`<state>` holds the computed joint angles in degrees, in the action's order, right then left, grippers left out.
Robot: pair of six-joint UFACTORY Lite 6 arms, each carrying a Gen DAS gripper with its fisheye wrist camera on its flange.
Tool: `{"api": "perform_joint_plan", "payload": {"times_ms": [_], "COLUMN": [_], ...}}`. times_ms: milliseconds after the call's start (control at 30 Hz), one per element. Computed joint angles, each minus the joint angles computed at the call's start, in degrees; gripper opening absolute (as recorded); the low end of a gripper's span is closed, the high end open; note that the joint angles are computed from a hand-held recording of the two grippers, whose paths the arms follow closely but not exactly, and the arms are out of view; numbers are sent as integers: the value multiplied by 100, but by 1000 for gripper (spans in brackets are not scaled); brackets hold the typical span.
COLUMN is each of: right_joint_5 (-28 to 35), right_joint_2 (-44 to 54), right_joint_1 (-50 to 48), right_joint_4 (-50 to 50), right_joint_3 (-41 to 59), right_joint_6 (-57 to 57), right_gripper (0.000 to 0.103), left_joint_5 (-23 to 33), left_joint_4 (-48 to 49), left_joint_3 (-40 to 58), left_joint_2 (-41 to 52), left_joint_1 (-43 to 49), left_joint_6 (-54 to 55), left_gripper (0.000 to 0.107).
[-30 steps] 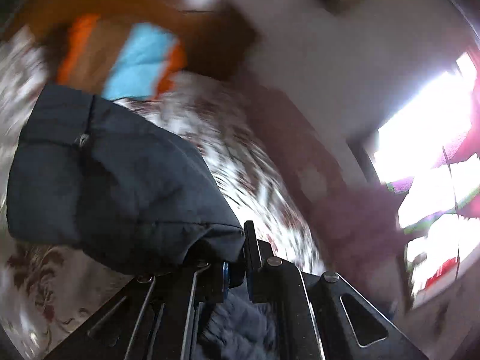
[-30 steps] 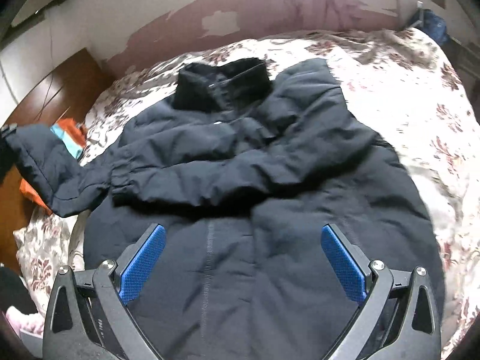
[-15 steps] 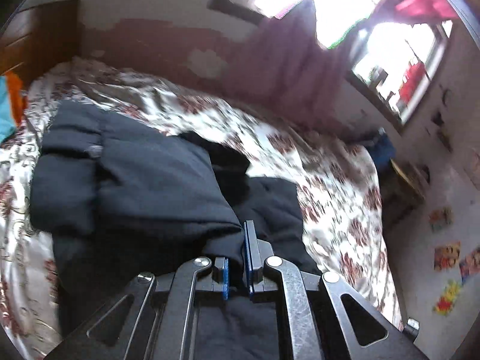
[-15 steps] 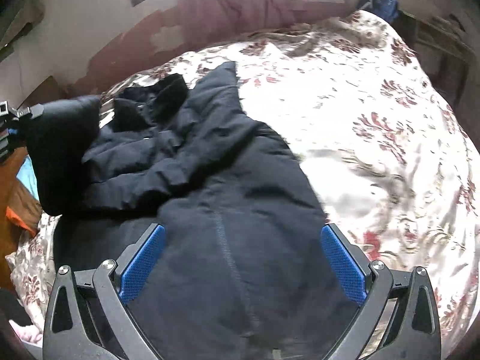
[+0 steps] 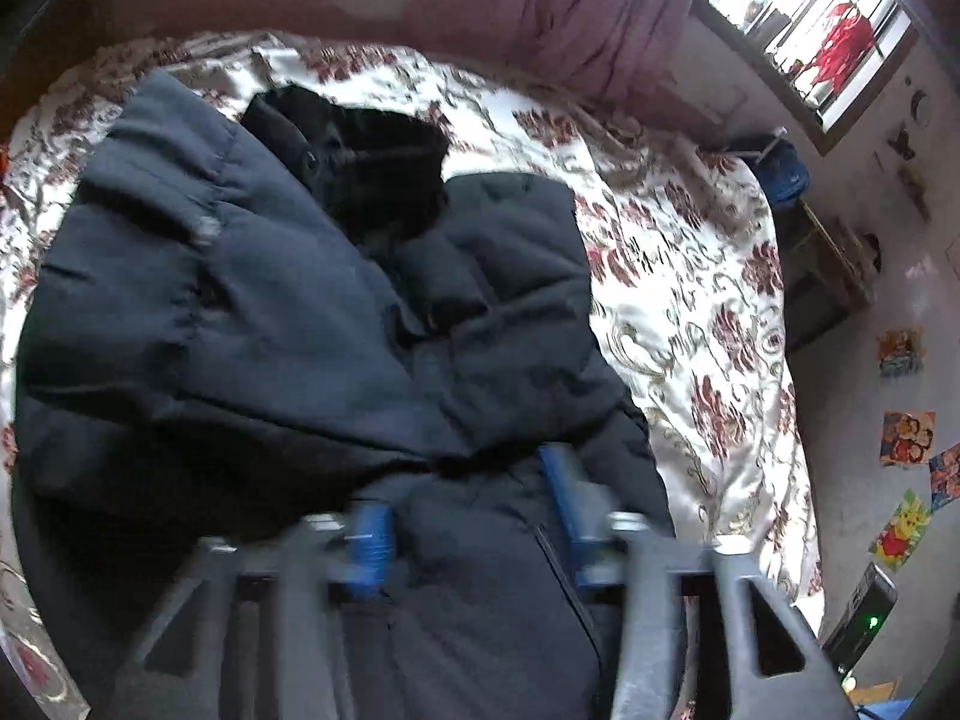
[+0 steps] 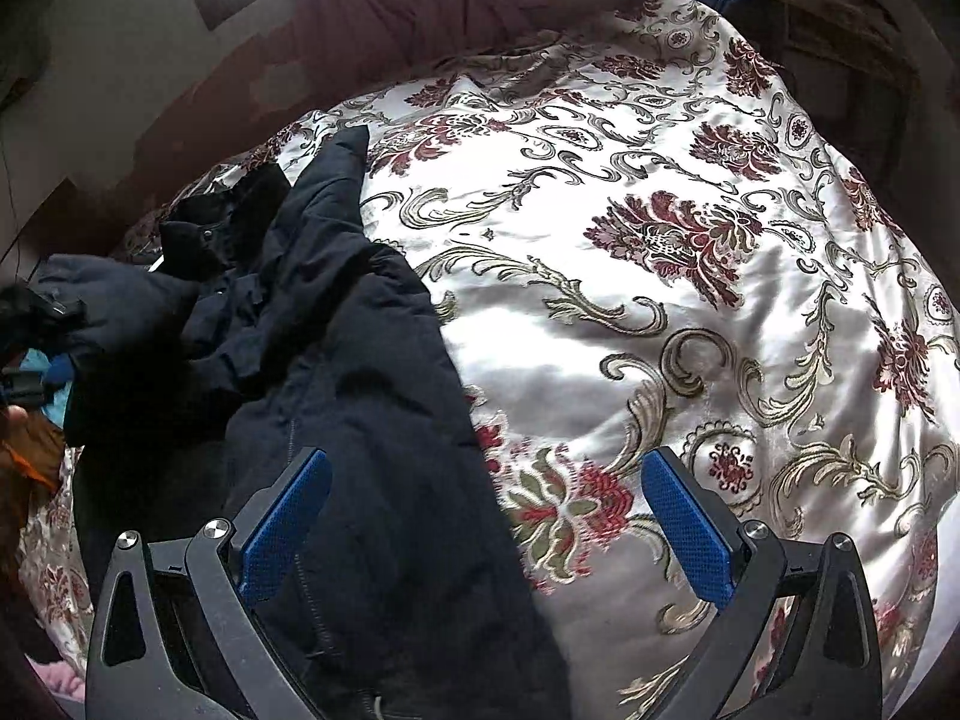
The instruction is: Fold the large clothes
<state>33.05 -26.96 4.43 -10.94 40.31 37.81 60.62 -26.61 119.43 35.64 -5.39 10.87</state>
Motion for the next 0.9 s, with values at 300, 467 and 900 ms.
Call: {"api": "perform_joint_plan", "payload": {"times_ms": [300,467,900], "right_joint_5": [-171,-189,-746], "right_joint_2": [232,254,1065], "right_joint_1": [-170,-243,-673], "right_joint_4": [346,283,4646], "right_joint_3": [120,-9,434], "right_joint_6": [-617,-432,-4435], "right_gripper": [102,102,102], "left_joint_5": [-144,341,514], "left_joint_4": [-135,145,-412], "left_joint_3": [-614,-162,-785], "left_joint_2": [-295,-197,-575], "left_joint_1": [-355,-669,-3], "left_joint_6": [202,671,1256], "left_gripper": [99,99,99]}}
